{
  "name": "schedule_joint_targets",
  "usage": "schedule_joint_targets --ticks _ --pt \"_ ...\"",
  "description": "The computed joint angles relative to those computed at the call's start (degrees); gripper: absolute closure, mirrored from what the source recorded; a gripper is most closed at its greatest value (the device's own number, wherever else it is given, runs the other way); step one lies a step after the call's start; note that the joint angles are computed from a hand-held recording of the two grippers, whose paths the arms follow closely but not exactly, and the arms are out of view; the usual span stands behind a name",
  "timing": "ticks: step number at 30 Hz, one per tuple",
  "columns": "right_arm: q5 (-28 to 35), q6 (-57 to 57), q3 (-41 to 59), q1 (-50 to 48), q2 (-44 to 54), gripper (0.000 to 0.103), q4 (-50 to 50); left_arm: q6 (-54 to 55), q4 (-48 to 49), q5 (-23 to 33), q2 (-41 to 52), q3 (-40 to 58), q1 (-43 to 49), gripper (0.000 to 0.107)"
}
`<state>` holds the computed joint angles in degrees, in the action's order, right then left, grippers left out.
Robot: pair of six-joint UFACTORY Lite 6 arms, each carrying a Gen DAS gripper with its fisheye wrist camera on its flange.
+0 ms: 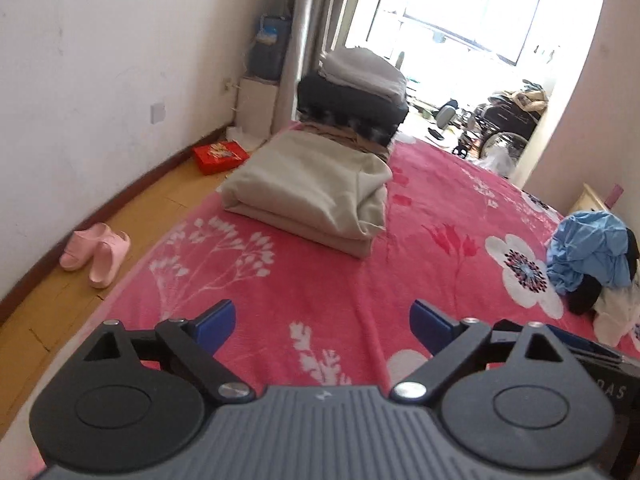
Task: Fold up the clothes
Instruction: 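Open both grippers and withdraw from the placed hoodie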
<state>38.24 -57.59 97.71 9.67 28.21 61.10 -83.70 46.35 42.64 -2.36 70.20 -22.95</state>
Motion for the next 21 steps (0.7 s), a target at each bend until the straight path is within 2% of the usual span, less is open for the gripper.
schedule_joint_targets --ticks 4,7,11,14,18,21 --pt "-0.6 4.9 -0.2 0.1 -1.2 0.001 -3.1 -2.0 0.8 4.7 -0.6 1.6 -2.5 0.010" --pt "-3.3 11.3 -0.3 0.8 -1.9 0.001 -8.9 -3.3 3.7 7.5 0.2 2.8 -4.6 0.009" --pt "-5.4 5.4 -5.1 0.2 -4.6 0.001 -7.0 -4.1 4.0 9.7 1.4 4.6 -6.6 0.007" --pt "-6.3 5.9 -7.3 0.1 -6.4 0.001 -8.2 -3.6 1.9 11.1 1.9 6.6 -7.7 0.007" --pt "-4.1 2.1 -8.0 -1.3 -7.3 0.001 -4.0 -2.7 3.3 14.1 2.6 8.4 -10.1 0.004" --pt "0.2 1.3 -5.5 -2.4 -5.6 0.001 -2.6 0.1 1.9 16.0 4.2 11.1 -10.0 0.004"
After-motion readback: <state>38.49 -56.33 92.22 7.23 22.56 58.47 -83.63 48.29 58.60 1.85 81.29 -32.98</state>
